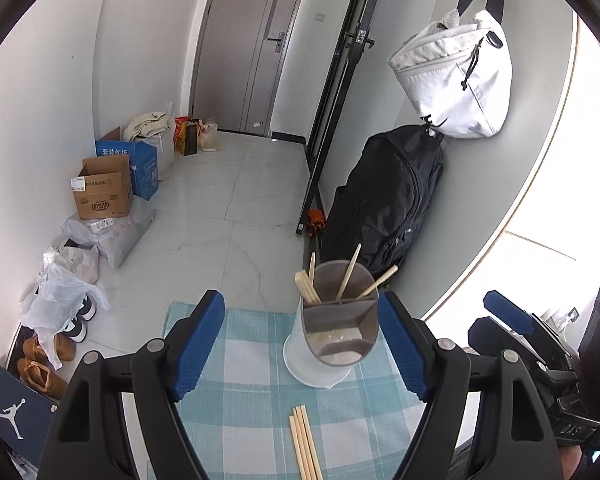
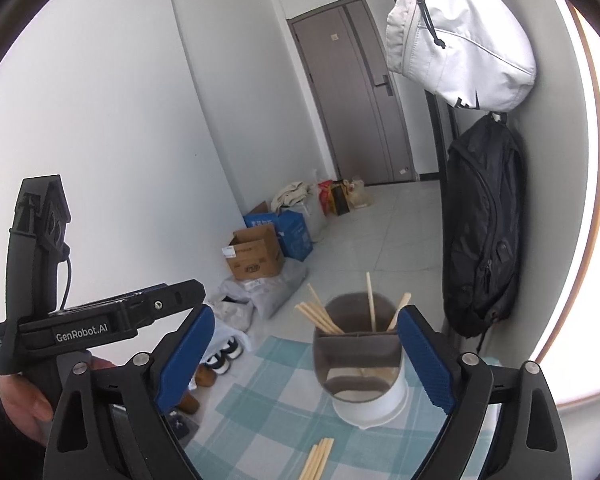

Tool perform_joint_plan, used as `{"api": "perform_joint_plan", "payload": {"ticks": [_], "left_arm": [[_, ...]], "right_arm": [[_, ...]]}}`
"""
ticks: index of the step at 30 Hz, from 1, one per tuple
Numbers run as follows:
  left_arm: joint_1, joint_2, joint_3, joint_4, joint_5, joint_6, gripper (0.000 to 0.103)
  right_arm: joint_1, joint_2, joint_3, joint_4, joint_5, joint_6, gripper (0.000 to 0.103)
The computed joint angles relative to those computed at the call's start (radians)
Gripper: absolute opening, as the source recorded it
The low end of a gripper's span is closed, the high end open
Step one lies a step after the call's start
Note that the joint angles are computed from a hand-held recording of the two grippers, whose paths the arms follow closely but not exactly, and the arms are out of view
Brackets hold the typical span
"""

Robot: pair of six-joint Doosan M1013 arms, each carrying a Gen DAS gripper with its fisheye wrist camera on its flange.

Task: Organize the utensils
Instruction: 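Open both tools to release the chopsticks into the holder, then move both open tools to the pile and grasp a chopstick with the right tool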

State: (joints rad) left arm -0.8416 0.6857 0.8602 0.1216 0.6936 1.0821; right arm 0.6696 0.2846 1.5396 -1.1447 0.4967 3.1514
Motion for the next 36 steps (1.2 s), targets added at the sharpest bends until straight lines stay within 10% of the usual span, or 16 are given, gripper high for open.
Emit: {"api": "perform_joint_plan", "payload": {"ticks": [15, 25, 36], "left_arm": [[-0.011, -0.057, 0.230, 0.188, -0.206, -0.224, 0.084], [0.002, -0.024, 0.230, 0.187, -0.120, -0.273, 0.084], [0.016, -0.014, 0.221, 0.192, -0.053, -0.281, 0.084]], "right_arm": [[0.029, 0.038, 0.063, 0.109, 0.048, -0.030, 0.098], [-0.030, 0.129, 0.000, 0.657, 0.084, -0.434, 0.097], [-0.056, 0.265, -0.161, 0.901, 0.311, -0.742, 0.057]]}}
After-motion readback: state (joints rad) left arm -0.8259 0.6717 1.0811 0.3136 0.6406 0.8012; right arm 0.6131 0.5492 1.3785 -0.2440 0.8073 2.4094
